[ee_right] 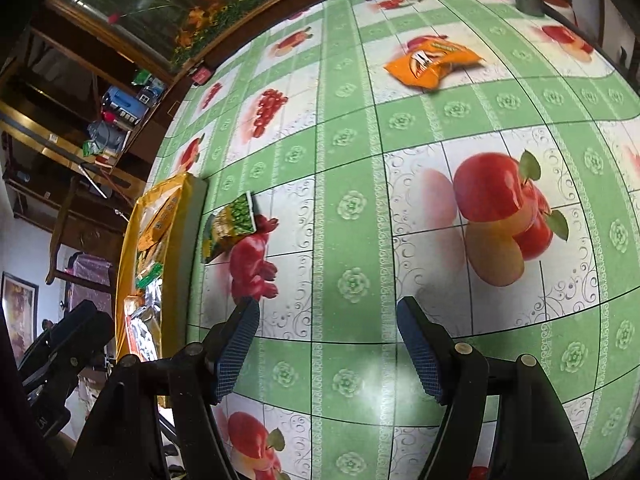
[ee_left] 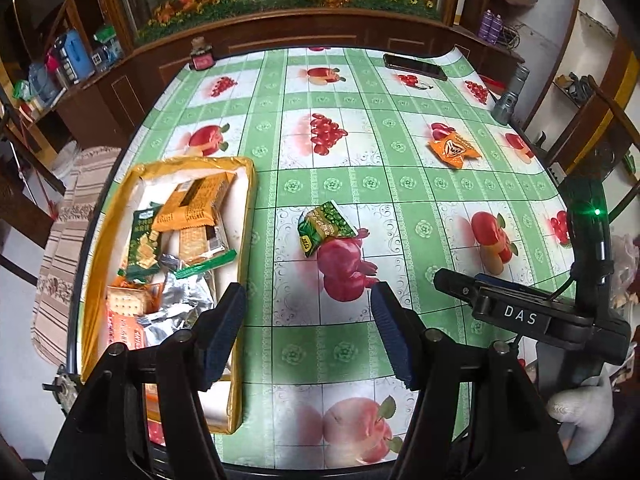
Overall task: Organize snacks
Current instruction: 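Move both grippers back toward the green pea bag and orange chip bag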
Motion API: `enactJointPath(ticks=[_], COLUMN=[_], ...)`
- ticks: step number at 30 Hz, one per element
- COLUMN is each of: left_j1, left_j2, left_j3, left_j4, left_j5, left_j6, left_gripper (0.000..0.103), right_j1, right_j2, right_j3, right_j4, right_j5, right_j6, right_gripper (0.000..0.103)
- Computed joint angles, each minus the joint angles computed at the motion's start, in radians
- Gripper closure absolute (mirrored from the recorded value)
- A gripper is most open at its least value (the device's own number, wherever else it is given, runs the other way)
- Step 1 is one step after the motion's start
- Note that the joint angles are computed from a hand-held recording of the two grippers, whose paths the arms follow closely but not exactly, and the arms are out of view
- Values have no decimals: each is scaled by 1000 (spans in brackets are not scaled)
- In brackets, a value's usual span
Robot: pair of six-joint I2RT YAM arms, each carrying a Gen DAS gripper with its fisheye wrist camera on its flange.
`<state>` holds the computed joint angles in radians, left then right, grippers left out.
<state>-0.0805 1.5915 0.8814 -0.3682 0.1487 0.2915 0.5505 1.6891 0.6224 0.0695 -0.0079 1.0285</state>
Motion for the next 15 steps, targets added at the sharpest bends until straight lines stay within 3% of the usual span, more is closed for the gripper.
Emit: enactJointPath(ticks=[10,15], left_j1=[6,23], left_j2=[109,136], left_j3=[85,106], left_j4=[-37,-50], left_j5=[49,90], left_j6=[-3,18], left_gripper=[39,39], right_j1=[-34,-135], right_j2=[45,45], right_j3=[24,20], right_j4=[11,10], right_j5=[-12,-25], right_j6=[-3,-7], right_gripper=[30,30])
